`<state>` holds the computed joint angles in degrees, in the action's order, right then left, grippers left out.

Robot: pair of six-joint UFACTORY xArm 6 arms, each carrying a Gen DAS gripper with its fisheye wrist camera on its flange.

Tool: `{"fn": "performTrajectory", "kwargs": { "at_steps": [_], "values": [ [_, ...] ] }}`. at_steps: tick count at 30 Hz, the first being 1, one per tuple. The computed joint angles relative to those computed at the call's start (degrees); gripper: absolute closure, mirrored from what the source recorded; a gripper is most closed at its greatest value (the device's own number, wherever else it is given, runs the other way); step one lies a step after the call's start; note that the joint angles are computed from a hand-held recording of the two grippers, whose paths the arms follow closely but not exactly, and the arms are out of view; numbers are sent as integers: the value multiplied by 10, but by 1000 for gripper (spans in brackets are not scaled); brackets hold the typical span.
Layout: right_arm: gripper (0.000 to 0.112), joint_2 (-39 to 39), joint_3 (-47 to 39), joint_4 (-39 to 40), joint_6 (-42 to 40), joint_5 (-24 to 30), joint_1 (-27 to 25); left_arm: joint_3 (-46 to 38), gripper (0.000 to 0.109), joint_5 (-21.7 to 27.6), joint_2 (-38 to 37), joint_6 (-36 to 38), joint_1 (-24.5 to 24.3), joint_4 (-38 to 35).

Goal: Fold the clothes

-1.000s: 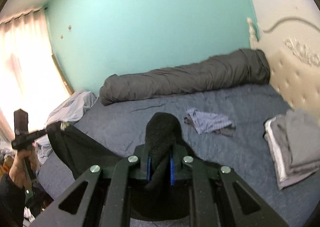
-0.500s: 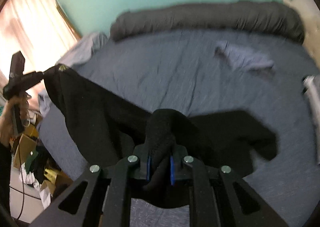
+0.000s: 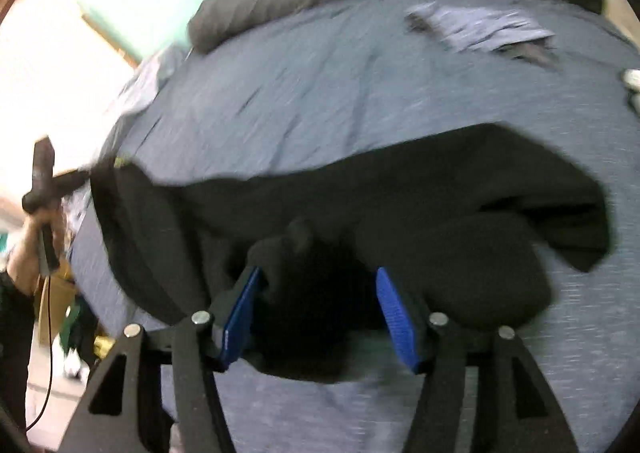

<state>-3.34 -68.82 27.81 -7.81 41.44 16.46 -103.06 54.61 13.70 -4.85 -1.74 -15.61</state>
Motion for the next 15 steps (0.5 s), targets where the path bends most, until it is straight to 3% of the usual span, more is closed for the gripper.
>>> {"fn": "performTrajectory", "kwargs": {
  "at_steps": [7,10,15],
  "values": [
    [48,-47,80,-29,68,-45,-94,20,106,-12,1,2,5,-5],
    [48,-38,92,-49,89,-25,-104,24,106,-14,0,2,4,-4],
    [48,-10,107,-100,139,-63,-98,22,106,-10,-1,5,0,8]
  ]
}}
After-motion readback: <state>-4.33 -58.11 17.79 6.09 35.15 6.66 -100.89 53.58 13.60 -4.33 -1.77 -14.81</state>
